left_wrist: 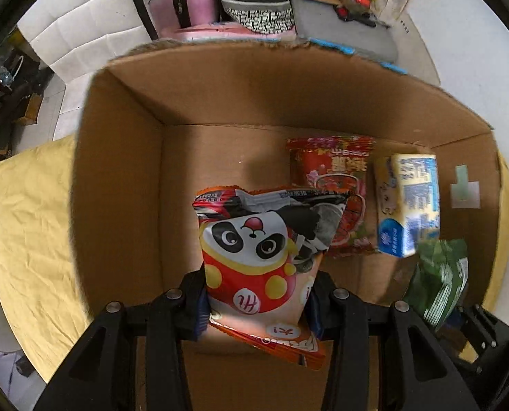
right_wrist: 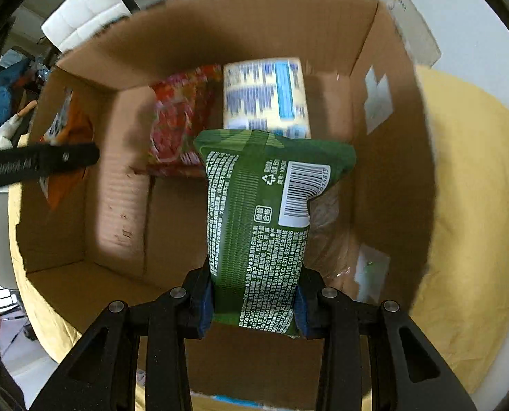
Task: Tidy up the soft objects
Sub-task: 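Carry both bags into the box and open both grippers to release them, then withdraw both tools from the box toward the cloth and tube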
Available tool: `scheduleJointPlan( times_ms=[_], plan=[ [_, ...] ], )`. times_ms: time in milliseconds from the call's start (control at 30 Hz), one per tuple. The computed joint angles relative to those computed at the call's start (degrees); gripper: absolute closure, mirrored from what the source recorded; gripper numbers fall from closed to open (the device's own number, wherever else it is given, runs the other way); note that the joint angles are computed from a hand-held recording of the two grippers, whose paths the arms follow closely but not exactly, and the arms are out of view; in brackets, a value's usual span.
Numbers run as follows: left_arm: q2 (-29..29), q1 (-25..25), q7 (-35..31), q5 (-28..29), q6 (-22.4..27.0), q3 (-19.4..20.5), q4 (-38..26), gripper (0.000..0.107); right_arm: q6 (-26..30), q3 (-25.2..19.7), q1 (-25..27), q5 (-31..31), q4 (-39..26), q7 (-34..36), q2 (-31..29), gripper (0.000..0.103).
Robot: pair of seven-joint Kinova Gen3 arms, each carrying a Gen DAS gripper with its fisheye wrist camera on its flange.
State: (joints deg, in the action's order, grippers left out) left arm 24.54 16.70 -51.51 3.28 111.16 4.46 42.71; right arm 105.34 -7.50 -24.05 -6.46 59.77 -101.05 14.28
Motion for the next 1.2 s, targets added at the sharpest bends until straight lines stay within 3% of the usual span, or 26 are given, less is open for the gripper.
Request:
scheduleJointPlan(
  times_ms=[233,467,533,933,1100,1167,1200],
  plan=[
    [1.8,-1.33,-0.87,0.73,-0.91,-0.17,-0.31,0.064,-0.99,-0.17,-0.48,0.98,3.47,0.93,0.81,0.064],
    [4.8,-1.81,-0.76,0.37,2.34,-0.56,-4.67,0.063,-0.62,0.02,-0.76,1.04,3.45,0.42,1.75,0.062],
    [5.36,-2.04,-0.57,1.12,2.99,-0.4,-5.32,0.055,-0.14,0.22,-0.46,0.71,2.18,0.2,2.44,0.058],
    [2.74,-1.61,1.74,0.62,3.2,-0.82,-6.88,0.054,2.35,0.49,-0.93,0.75,-3.82,-1.89,2.56,0.039],
    [-0.17,1.62,2.32,-3.04,3.65,-1.18,-7.37,0.054,3.47,0.64,-1.6,2.54,-6.05,-2.49,1.39,0.025],
    [-1.76,3.5,2.46,-4.95,3.34,-1.17,-6.7,0.045,3.34,0.57,-1.85,2.84,-6.32,-3.06,0.58,0.015],
    [-2.39,4.64,2.51,-6.05,3.44,-1.09,-6.61,0.035,3.28,0.51,-2.33,3.68,-6.6,-3.38,0.09,0.013]
  ],
)
